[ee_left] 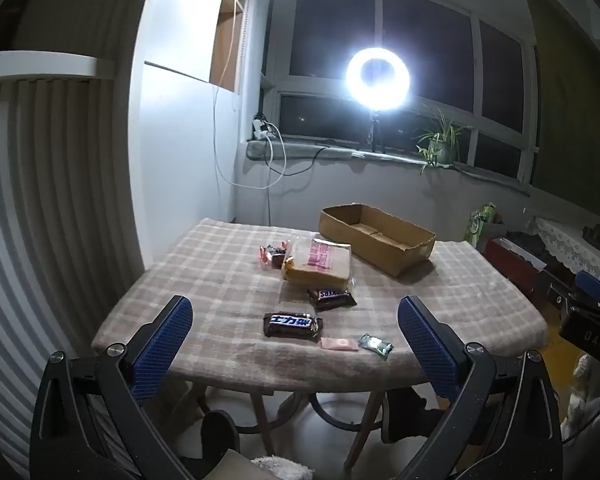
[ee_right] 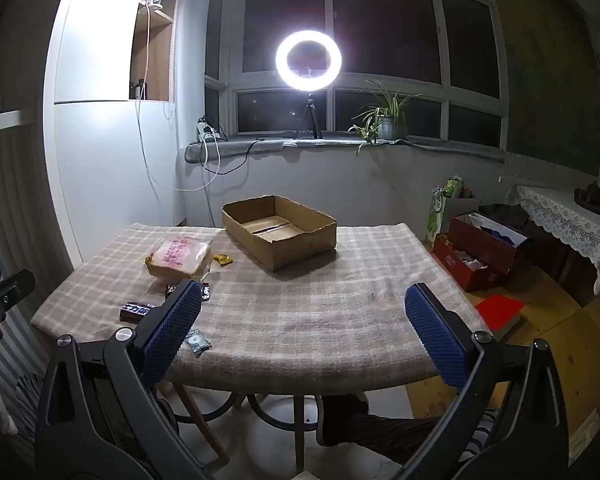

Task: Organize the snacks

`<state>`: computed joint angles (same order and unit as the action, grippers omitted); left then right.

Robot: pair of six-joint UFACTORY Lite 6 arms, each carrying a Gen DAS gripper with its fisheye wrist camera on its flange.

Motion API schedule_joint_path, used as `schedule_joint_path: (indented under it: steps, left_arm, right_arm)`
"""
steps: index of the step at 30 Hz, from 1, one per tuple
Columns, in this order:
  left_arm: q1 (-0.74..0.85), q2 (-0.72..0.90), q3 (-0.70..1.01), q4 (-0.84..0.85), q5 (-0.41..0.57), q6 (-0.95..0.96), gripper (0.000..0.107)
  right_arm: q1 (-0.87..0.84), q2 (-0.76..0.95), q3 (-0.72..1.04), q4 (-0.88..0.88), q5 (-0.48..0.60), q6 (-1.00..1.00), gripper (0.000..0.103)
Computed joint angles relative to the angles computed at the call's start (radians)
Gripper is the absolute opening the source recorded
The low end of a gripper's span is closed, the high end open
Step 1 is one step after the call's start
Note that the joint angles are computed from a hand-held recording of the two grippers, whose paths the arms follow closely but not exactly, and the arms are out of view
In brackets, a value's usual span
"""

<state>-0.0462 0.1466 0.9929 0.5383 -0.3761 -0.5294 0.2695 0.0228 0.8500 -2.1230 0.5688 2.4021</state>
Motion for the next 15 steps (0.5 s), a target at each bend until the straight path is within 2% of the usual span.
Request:
schedule_joint_path:
  steps: [4,8,11,15]
  left_arm:
    - [0.000,0.014,0.013,0.039,-0.005,-0.020,0.102]
    - [0.038,0.005,0.015,0.136,-0.029,-0.119,0.102]
    - [-0.005,-0.044,-0.016,0.018,0.001,-0.004,0.102]
    - [-0.014,-0.046,-0.020,-0.011,0.003,0.028,0.102]
  right_arm:
    - [0.001,0.006,0.001,-0.011,0.010,0.013,0.103]
    - [-0.010,-0.005,-0.004,-0.032,0.006,0.027,0.103]
    - [-0.003,-0.005,-0.006,-0.025,0.019,0.025,0.103]
    - [-0.006,-0.011,-0.017,-0.039,0.018,0.037,0.103]
